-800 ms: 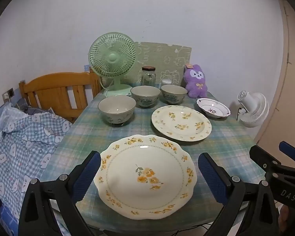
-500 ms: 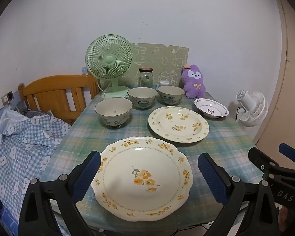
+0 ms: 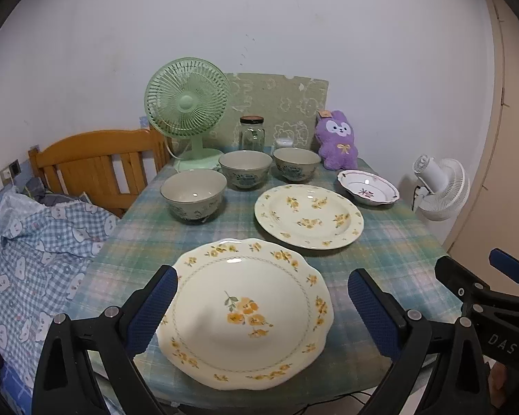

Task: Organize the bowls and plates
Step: 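Move both tools to the rim of the large yellow-flower plate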

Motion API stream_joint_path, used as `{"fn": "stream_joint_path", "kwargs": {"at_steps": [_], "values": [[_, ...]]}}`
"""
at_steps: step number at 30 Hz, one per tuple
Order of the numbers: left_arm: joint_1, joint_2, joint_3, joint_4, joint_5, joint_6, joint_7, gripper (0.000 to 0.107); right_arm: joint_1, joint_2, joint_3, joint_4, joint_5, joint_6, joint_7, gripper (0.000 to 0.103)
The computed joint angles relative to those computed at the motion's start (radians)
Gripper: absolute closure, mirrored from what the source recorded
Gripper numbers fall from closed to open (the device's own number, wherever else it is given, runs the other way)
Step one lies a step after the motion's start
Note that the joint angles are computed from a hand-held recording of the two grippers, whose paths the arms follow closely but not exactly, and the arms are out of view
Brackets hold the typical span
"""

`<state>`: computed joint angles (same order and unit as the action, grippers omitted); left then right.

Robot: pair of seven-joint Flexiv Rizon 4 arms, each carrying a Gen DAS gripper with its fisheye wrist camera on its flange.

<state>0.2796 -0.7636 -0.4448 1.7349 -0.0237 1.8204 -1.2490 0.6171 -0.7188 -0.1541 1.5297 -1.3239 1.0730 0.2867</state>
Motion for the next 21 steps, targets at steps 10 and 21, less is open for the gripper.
{"fn": "stream_joint_path", "kwargs": {"at_steps": [10, 21], "values": [[-0.007, 0.003, 0.008, 0.001, -0.005, 0.002, -0.008, 0.007, -0.004, -0.002, -0.002, 0.001, -0.014, 0.023, 0.010, 0.000], [-0.044, 0.009, 0.052, -0.012, -0.021, 0.000, -0.018, 0.007, -0.011, 0.002, -0.003, 0.007, -0.034, 0.032, 0.028, 0.000]]}}
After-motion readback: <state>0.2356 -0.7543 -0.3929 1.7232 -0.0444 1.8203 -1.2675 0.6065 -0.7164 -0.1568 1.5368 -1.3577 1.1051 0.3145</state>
